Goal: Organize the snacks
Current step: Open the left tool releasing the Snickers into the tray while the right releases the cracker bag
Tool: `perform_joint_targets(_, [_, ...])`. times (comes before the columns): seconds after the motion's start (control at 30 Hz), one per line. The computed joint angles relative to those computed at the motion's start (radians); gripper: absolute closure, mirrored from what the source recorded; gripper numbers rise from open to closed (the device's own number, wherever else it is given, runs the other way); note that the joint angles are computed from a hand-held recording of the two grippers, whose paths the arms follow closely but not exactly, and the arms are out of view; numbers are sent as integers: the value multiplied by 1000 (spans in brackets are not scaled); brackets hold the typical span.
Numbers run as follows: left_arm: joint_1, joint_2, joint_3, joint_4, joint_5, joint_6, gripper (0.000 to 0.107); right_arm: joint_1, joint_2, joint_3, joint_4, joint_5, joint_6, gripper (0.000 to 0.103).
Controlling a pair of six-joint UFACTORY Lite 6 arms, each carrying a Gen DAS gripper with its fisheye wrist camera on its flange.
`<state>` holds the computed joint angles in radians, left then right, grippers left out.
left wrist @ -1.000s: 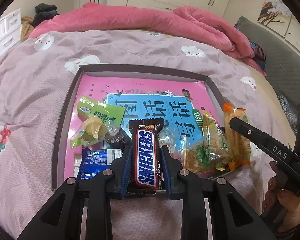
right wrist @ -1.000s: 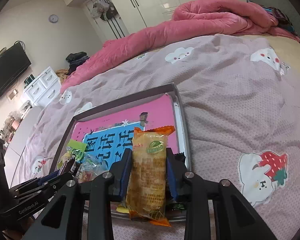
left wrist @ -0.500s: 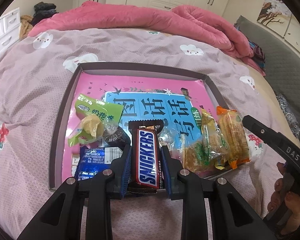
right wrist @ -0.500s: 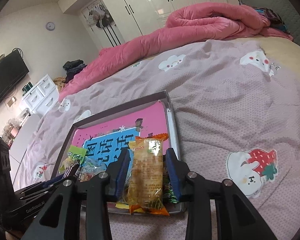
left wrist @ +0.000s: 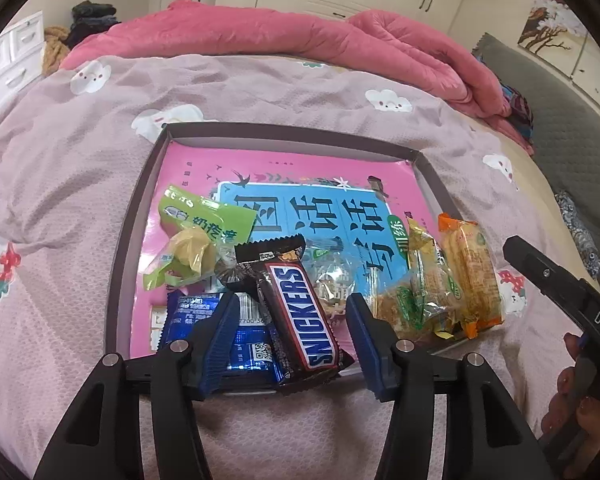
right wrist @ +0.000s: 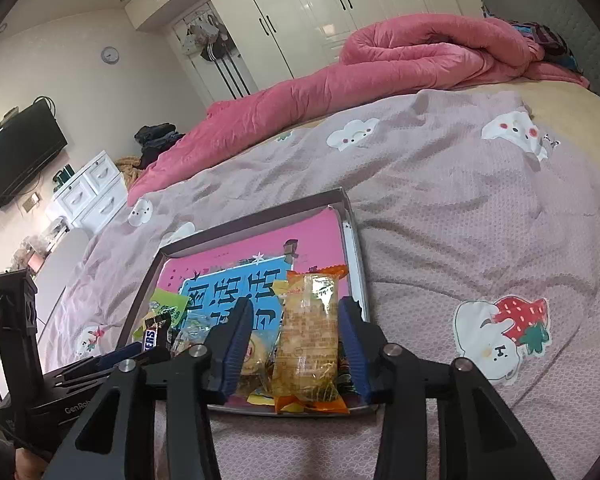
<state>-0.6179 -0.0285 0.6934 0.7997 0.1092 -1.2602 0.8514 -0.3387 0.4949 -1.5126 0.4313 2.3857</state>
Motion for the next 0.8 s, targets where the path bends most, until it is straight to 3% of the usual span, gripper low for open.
perform_joint_targets(0.17, [1, -35, -9, -37, 13, 33, 36, 35, -23, -3, 26, 53, -22, 51])
perform_joint_targets(0.43, [-2, -94, -14, -62, 46, 58, 32, 99, -47, 3, 89, 157, -75, 35])
perform_joint_targets(0.8, [-8, -177, -37, -78, 72, 73, 26, 182, -47, 27, 143, 275, -123, 24])
